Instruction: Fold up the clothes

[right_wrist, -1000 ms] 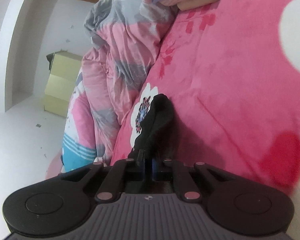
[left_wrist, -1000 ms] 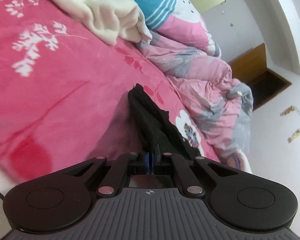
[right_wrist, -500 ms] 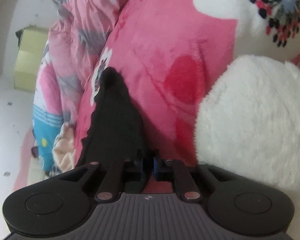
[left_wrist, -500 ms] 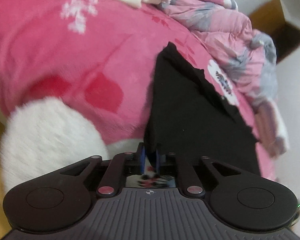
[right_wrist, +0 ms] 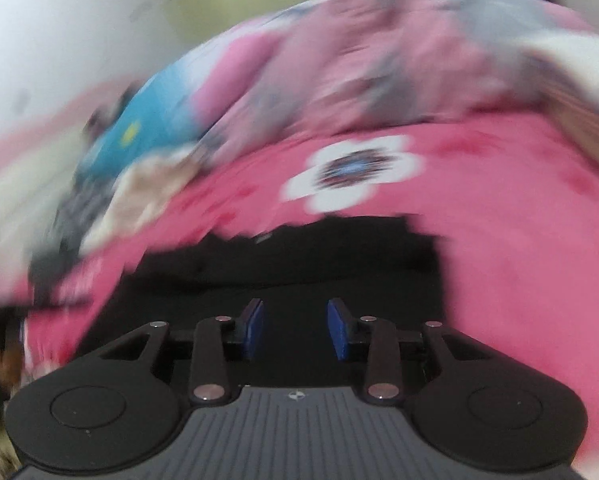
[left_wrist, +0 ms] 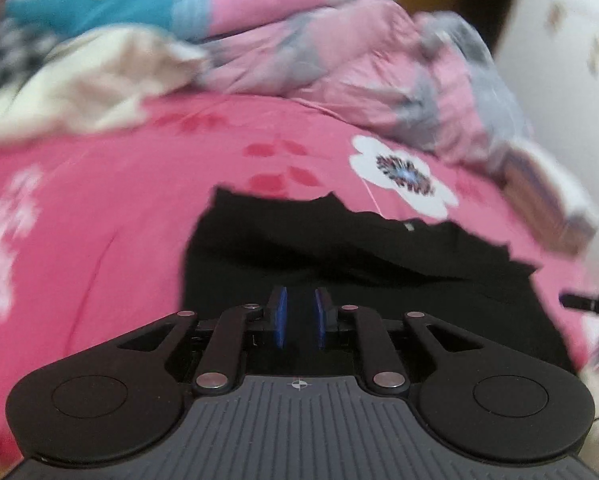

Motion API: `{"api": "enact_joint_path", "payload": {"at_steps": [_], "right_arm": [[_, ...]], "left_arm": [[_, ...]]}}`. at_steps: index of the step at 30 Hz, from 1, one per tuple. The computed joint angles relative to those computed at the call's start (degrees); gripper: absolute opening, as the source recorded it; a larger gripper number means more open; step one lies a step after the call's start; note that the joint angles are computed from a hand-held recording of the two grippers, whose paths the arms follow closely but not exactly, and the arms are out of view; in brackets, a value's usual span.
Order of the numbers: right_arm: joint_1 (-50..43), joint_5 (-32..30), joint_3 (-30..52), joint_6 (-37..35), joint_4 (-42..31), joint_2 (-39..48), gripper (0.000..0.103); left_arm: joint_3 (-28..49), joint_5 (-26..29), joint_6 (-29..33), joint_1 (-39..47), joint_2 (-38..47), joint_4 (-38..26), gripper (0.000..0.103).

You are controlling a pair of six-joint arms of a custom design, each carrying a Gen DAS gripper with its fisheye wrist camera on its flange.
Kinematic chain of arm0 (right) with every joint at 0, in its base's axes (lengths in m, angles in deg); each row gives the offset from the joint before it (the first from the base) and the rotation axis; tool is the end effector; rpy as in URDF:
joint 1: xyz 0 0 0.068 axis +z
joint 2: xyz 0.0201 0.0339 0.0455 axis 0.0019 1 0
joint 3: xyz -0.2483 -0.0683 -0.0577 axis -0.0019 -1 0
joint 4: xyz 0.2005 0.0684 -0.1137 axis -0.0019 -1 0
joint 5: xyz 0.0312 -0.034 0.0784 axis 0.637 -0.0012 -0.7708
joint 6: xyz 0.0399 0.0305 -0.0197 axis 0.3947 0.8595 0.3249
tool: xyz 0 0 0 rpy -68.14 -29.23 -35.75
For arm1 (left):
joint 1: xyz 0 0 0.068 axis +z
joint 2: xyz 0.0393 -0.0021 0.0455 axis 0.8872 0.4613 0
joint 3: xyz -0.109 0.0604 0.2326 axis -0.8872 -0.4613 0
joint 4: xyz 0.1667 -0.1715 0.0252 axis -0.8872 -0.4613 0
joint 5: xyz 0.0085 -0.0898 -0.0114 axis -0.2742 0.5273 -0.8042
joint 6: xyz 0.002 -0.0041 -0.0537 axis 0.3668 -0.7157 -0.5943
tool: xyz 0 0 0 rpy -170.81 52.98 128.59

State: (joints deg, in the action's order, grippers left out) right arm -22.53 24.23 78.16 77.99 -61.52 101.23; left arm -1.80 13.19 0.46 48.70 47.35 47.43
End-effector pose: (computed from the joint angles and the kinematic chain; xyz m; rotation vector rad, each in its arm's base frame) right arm 0.2150 -0.0675 0.1120 0.0006 2.2218 0.4341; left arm 0.3621 -0.0977 0.1236 0.2783 2.2370 -0.4517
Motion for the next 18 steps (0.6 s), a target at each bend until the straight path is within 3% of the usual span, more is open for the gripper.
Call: {"api": "enact_joint_path", "payload": {"at_steps": [5,8,14,18], "right_arm": [[15.1,10.7,13.0,-0.9,-5.5,14.6,0.032],[17.0,11.5,18.6,-2.4,-7.2,19.0,0.031],[14.3,10.2,30.4,-1.2,-7.2,28.9,0.031],[12.5,8.6,38.5,7.4,-4.9,36.2,0.031]], "left_arm": [[12.2,-2.4,7.3,-3.9,9.7,-4.9,0.014],[17.1,-4.1,8.9,-3.6,13.4,-7.2,0.014],[24.5,-4.1,4.4,-0.7,18.7,-7.1,0.014],[27.7,-4.8,0.0,0.9,21.1,-7.0,0.014]]}}
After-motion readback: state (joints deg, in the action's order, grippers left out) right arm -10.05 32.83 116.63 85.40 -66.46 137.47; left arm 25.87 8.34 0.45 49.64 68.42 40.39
